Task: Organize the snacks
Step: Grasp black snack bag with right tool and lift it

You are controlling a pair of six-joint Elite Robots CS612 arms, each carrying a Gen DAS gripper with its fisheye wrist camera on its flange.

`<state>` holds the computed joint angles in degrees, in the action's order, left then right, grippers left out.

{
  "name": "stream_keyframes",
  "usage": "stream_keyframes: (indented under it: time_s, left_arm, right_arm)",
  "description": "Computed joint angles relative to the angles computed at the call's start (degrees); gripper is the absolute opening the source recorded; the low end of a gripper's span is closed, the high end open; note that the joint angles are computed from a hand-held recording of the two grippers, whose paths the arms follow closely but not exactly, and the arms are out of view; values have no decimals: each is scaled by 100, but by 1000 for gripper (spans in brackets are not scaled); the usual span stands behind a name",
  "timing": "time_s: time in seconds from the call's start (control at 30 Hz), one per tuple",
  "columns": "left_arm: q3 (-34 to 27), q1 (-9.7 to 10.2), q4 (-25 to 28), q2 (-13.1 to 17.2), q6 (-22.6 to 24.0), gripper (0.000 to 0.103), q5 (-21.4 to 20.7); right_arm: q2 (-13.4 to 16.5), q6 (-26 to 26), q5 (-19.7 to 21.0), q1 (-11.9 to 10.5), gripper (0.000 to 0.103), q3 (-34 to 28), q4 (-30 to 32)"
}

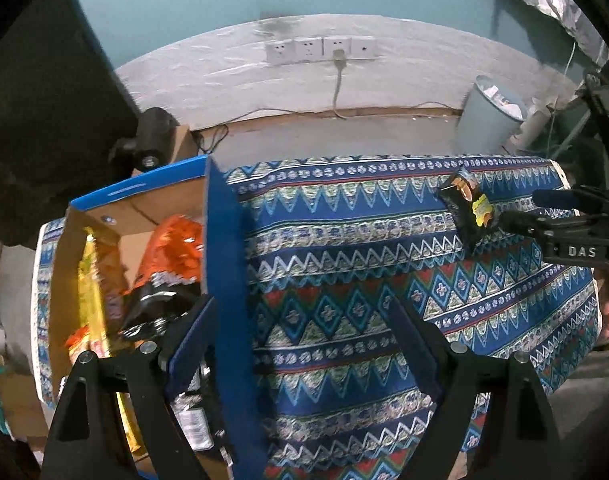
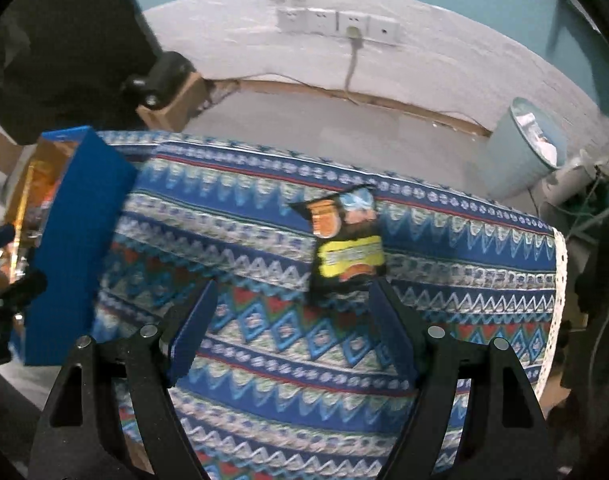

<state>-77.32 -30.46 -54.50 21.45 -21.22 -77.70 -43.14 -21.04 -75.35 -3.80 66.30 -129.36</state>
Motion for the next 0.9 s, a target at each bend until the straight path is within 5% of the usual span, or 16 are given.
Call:
stream_keyframes:
  time_s: [0.37,0.9]
  left_arm:
    - [629,104,-223,-48,-142,87,-345]
    - [1263,202,-439,-151,-140,87,-630]
  right_arm:
    - [623,-46,-92,6,78,-829,877]
    - [1203,-47,-283,15,78,-1485,1112]
